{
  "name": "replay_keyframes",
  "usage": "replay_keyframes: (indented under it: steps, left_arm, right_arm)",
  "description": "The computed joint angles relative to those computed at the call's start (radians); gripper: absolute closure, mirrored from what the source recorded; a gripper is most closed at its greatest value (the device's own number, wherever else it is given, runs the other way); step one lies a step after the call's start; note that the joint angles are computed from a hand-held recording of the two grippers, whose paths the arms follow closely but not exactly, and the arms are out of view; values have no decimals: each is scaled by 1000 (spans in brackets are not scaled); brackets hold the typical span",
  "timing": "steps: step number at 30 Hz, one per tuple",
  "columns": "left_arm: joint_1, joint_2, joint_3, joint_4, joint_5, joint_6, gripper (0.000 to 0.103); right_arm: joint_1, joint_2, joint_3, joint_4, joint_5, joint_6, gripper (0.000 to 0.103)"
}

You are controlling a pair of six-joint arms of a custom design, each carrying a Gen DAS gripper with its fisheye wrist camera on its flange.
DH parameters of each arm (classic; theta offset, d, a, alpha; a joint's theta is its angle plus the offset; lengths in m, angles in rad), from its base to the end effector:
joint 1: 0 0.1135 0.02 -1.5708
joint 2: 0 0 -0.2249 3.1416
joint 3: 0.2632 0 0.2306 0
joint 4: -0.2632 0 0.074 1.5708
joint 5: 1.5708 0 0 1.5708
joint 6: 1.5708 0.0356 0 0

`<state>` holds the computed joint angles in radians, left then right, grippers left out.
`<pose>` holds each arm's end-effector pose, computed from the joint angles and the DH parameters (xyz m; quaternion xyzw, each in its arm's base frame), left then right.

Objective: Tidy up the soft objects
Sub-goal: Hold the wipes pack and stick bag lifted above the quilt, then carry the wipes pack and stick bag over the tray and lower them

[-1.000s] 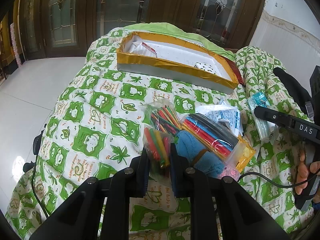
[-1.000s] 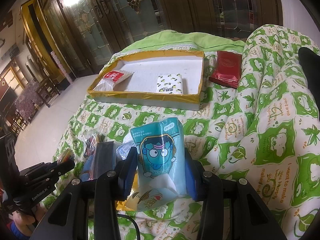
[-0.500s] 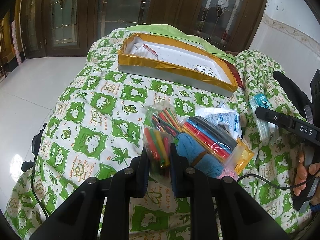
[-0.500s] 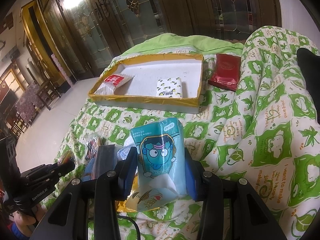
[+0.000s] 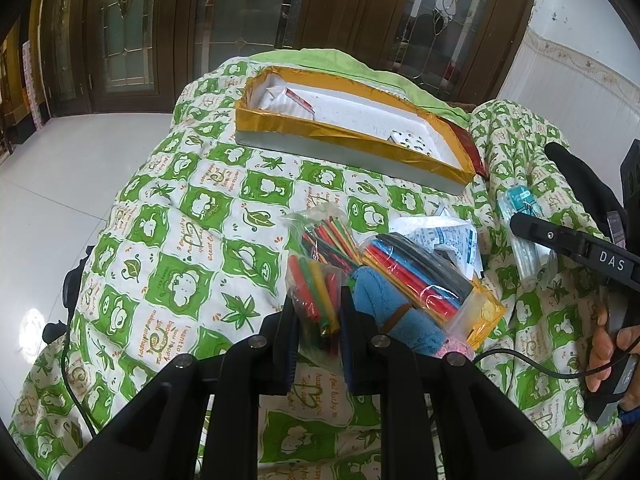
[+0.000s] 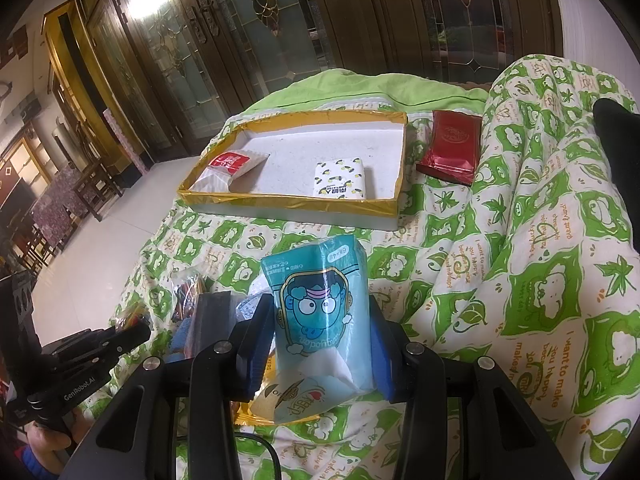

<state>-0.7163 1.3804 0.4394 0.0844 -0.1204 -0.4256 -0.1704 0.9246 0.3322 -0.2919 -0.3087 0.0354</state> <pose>0.1753 -0.1469 0.1071 0.1147 0.9284 -0.1411 0.3240 0.1705 -0.0184 0.1350 0.0441 0.9309 0.1220 0.3416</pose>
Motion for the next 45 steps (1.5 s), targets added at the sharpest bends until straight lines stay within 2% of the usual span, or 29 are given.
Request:
replay_keyframes:
  steps: [21, 40, 45]
  left_arm:
    - [2, 14, 74, -36, 9, 20, 86]
    - [-15, 105, 283, -87, 17, 75, 86]
    - [-8, 123, 324, -92, 31, 83, 86]
  right_arm:
    - [-10, -8, 8, -5, -11, 2, 56]
    - [-52, -28, 95, -67, -49, -11, 56]
    - [-68, 18, 147, -81, -72, -9, 56]
